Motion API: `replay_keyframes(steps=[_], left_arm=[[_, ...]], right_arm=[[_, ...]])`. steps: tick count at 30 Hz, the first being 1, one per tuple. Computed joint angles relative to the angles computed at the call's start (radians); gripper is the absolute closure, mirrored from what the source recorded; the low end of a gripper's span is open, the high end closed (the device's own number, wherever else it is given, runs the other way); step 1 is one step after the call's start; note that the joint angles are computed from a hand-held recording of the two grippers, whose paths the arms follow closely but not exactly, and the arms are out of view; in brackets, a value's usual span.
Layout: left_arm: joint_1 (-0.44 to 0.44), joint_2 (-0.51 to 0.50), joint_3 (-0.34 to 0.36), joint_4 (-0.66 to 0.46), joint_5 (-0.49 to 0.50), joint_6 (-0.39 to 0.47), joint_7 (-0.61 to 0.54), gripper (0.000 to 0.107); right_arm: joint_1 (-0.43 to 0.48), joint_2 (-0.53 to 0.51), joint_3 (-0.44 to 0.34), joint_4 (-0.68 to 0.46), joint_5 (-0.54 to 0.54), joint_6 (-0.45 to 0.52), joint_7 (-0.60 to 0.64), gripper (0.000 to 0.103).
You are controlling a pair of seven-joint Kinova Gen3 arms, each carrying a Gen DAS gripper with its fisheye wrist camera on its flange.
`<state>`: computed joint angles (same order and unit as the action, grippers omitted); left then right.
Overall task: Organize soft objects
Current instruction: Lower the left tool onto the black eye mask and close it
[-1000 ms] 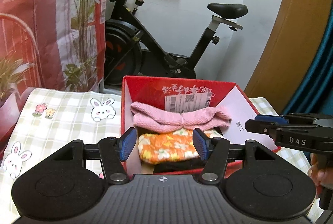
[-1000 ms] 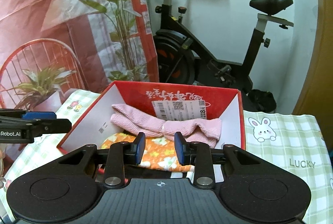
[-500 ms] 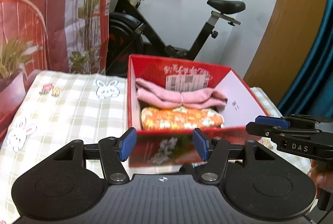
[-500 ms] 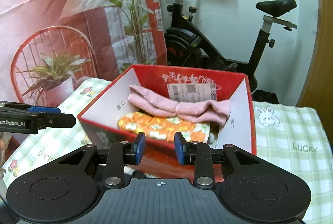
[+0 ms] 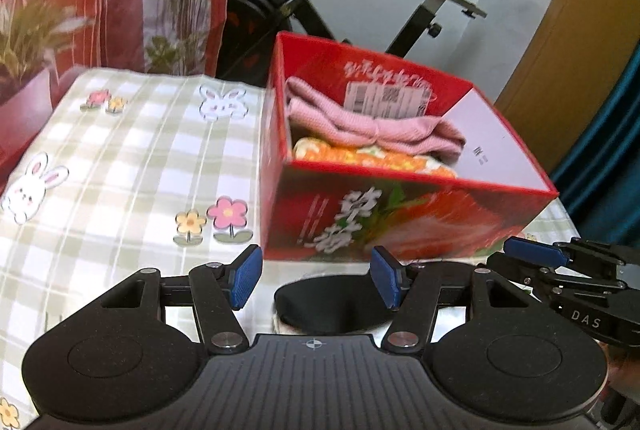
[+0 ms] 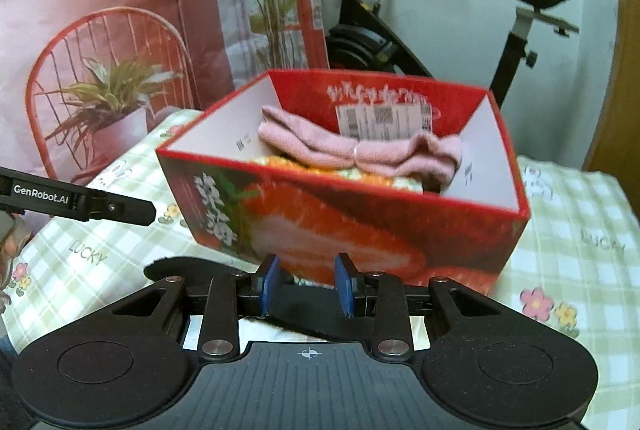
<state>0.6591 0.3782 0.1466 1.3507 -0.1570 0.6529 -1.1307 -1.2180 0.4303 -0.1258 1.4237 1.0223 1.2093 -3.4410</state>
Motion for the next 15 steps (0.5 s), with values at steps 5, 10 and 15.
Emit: replay_keyframes(steps=[5, 10, 15], left_arm=[[-0.009, 0.023, -0.001, -0.001, 0.018, 0.009, 0.006, 0.045], [-0.031, 0.04, 0.007, 0.002, 0.056, 0.011, 0.0, 0.045], [-0.062, 0.061, 0.022, 0.006, 0.109, 0.005, -0.012, 0.045]], right_arm=[[0.009, 0.025, 0.012, 0.025, 0.002, -0.043, -0.094, 0.074], [0.002, 0.063, 0.02, 0.027, -0.012, -0.081, -0.145, 0.074], [-0.039, 0.078, 0.037, 0.059, 0.022, -0.08, -0.232, 0.073]])
